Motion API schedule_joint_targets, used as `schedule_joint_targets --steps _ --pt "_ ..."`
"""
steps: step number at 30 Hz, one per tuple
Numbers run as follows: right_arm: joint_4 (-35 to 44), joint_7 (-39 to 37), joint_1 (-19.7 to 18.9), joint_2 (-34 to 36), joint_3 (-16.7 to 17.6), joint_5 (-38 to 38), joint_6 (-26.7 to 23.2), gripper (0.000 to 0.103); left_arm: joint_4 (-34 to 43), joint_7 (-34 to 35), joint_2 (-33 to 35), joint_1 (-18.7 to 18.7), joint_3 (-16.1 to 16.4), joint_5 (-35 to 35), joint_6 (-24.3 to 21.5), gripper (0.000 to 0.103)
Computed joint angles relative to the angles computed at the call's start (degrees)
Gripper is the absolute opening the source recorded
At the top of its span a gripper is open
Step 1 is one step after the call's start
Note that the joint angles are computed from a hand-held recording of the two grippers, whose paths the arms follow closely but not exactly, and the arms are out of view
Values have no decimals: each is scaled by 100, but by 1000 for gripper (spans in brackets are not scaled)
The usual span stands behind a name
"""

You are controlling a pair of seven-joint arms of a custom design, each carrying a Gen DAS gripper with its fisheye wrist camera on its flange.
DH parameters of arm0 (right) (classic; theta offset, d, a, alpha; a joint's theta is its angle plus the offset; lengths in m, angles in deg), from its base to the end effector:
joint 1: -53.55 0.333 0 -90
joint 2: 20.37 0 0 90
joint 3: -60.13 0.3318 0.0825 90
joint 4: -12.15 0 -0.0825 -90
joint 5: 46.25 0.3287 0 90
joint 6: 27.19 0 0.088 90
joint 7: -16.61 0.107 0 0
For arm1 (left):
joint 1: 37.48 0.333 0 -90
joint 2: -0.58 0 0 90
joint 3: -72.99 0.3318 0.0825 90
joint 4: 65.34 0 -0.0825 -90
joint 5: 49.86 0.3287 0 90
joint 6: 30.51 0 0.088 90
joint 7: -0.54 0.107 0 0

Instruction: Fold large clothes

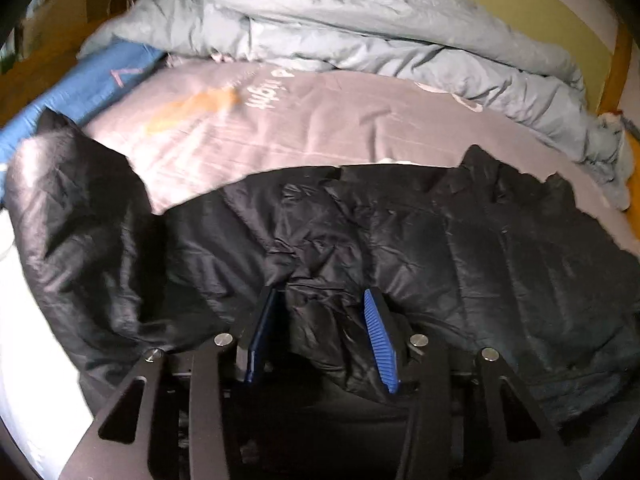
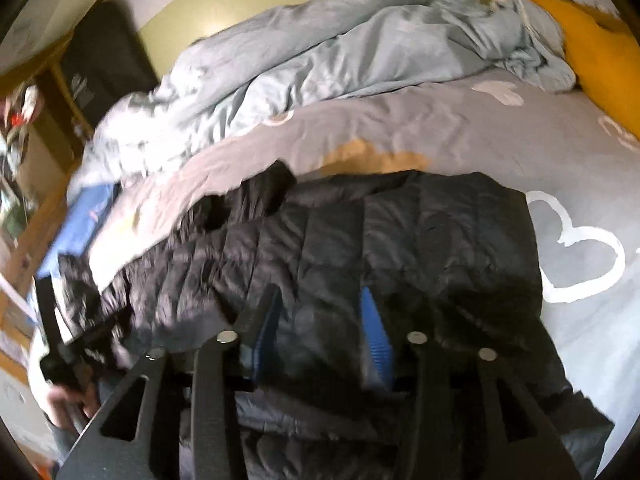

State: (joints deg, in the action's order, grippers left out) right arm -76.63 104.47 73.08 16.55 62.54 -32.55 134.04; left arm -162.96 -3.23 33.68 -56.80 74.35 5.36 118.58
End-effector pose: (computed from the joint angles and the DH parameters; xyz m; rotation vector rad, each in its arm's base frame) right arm 0.6686 0.2489 0.3868 -1.9586 1.5987 -0.2847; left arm 0.6263 -0.2234 0.3334 -2.2110 1.2439 -0.5238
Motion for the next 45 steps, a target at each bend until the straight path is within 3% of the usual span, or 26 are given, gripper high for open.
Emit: schedule_joint_targets --steps 6,9,17,19,22,23,26,30,34,37,43,45 --pt "759 366 -33 565 -157 -75 -841 40 -48 68 -2 10 -15 -71 -81 48" --pt "853 446 -126 662 -129 -29 -862 35 -51 60 -5 10 -17 -72 -75 48" --pt "782 705 83 641 -357 -430 -745 35 -113 -78 -65 -22 27 117 51 48" --pt "682 640 11 564 -260 -376 -632 40 -242 -189 -140 49 36 238 409 48" --pt "323 1154 550 381 -923 -914 -101 47 -418 -490 -271 47 135 469 707 48" --pt "218 1203 607 333 -978 -1023 126 50 -481 -657 -329 23 196 632 817 48" --pt "-147 1009 451 155 -711 -972 848 60 -677 -1371 -603 -145 416 1503 1013 48" --pt "-410 932 636 68 -884 -913 1487 62 -928 -2199 -1053 -330 440 2657 629 55" --pt "-506 615 447 30 -567 -659 1822 62 -1323 -2785 -1502 -287 311 3326 144 66" --pt "-559 462 500 27 -577 -485 2020 62 -1737 -3339 -1866 -138 218 3608 -258 78" --pt "-553 449 960 63 -1110 -312 2024 63 -2219 -3596 -2045 537 6 2868 -475 80" --pt "-553 381 909 54 -1034 -302 2007 63 -2313 -3576 -2037 700 -99 2557 -721 84"
